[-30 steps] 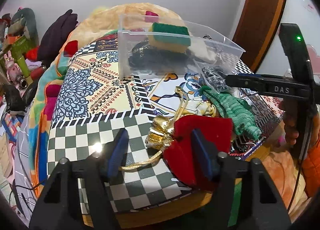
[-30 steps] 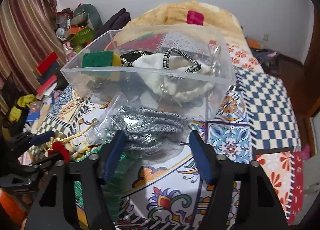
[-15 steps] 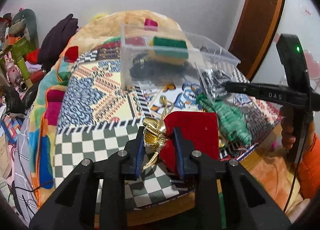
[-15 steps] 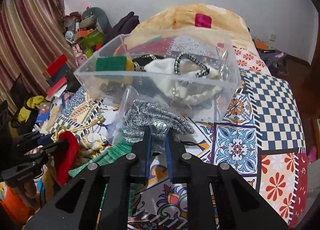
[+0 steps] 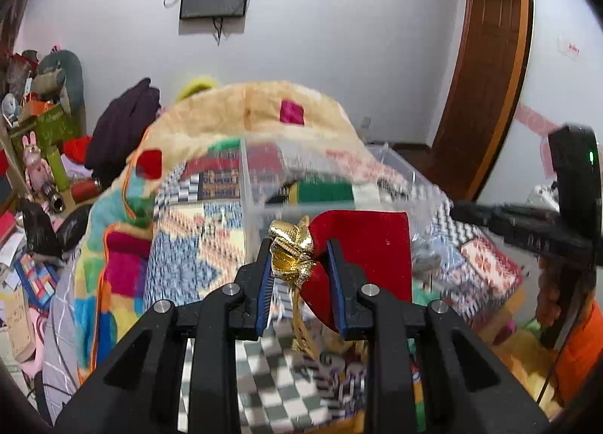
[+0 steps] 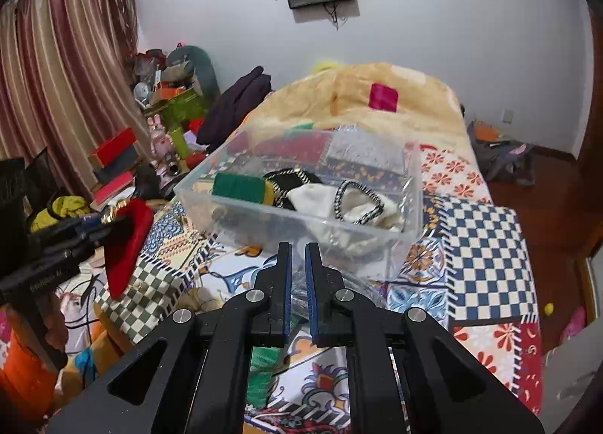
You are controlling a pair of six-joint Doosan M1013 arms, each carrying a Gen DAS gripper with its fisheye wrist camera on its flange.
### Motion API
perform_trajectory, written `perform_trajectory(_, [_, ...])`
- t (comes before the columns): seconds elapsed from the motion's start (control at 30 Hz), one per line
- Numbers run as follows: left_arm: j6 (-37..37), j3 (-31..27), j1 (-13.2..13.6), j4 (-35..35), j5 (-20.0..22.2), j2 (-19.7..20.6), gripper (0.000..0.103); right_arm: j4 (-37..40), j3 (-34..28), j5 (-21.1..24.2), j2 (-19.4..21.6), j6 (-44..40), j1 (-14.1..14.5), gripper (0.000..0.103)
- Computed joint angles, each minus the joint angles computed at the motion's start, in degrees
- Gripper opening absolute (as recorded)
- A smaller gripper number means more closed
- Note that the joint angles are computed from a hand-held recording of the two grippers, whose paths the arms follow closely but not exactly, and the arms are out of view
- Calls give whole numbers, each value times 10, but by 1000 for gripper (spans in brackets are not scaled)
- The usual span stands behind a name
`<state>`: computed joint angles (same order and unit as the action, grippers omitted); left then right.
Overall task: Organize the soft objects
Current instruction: 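Carry the mesh bag into the box with the right tool while the left tool drops the red pouch in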
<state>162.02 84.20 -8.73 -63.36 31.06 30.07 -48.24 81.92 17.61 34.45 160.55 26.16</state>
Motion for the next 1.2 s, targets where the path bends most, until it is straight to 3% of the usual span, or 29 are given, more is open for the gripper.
perform_trajectory(0.07, [10, -6, -1, -15, -5, 2, 27, 15, -8, 17, 6, -19, 0, 7])
perform_trajectory(0.13, [14, -12, -4, -25, -10, 4, 27, 72, -26, 50, 19, -70, 0, 18])
perform_trajectory(0.2, [13, -19, -5, -29, -12, 8, 27, 138, -35, 59, 26, -129, -5, 59])
perform_trajectory(0.27, [9, -24, -6, -28, -14, 11, 27, 147, -39, 64, 33, -136, -6, 71])
perform_trajectory(0.4, [-10, -35, -9, -18, -15, 19, 27, 222, -65, 92, 52, -211, -12, 73])
perform_trajectory(0.57, [-12, -37, -12, -17, -22, 22, 27, 299, -81, 101, 67, -265, -22, 71])
perform_trajectory(0.63, [-10, -38, -14, -16, -27, 23, 27, 296, -74, 92, 64, -262, -22, 58])
perform_trajectory(0.67, [-10, -39, -15, -14, -29, 23, 27, 305, -70, 85, 62, -272, -23, 47])
perform_trajectory(0.73, [-14, -42, -16, -11, -30, 25, 27, 315, -65, 75, 58, -278, -24, 39])
perform_trajectory(0.9, [-5, -48, -19, -23, -41, 27, 27, 250, -55, 73, 48, -227, -17, 25])
perform_trajectory(1.07, [-13, -65, -23, -25, -51, 32, 27, 181, -30, 38, 23, -171, -11, 24])
perform_trajectory(1.2, [-26, -78, -28, -18, -65, 37, 27, 71, -17, 11, 3, -75, -6, 24])
